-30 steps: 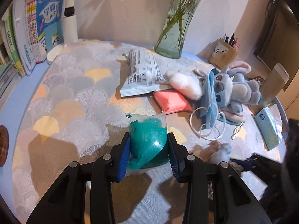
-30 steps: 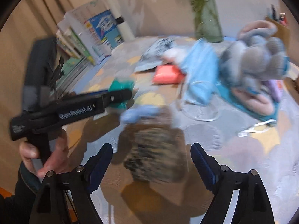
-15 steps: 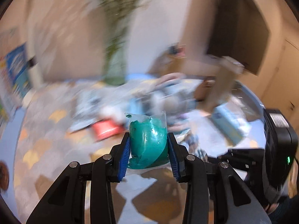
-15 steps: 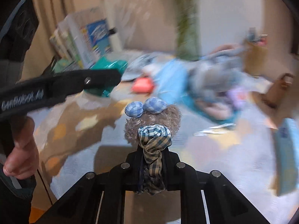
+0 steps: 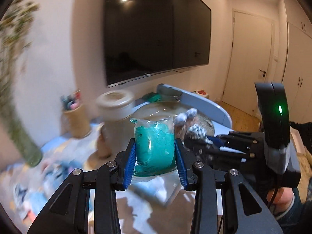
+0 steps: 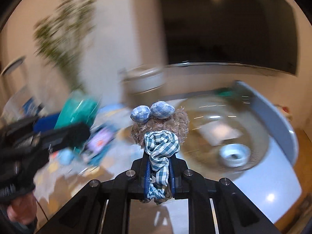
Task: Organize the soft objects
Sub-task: 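Carry the green pouch and fuzzy plush into the glass bowl and release, then return both open grippers to the table items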
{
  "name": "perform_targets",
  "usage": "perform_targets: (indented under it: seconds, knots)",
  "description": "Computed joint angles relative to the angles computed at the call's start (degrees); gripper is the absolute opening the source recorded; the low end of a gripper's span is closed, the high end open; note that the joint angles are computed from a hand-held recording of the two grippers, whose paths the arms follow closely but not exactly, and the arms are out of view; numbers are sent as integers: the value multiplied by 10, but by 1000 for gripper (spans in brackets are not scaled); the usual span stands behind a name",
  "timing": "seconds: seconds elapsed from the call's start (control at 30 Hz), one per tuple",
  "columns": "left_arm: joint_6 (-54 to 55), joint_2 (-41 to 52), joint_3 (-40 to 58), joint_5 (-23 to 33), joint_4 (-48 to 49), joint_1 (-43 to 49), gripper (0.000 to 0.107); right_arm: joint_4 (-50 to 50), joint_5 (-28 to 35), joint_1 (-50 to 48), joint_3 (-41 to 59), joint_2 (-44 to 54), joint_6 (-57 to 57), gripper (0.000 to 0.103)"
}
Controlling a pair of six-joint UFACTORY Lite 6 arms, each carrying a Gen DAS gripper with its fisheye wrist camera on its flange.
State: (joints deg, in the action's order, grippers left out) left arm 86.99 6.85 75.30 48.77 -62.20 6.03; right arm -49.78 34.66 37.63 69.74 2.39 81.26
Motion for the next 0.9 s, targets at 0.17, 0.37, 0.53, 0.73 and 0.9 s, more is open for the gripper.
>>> perform_targets:
  seconds: [0.17,0.37,0.53,0.73,0.9]
  knots:
    - [-116,82,75,-119,58,-141,35,91,-72,-176,-49,-43,-62,15]
    - [-181,173,138,-239,118,-229,38,263,-139,-315,8,40,-232,15]
    - [-196,219,167,-285,129,-249,77,446,-147,-367,77,112,-424,50]
    - [-111,153,91,-246,72,-232,78,444,-166,-364,27,75,-423,53]
    - [-38,42,-13,-215,20,-190,78,373,-157,-319,-33,-3,-335,54]
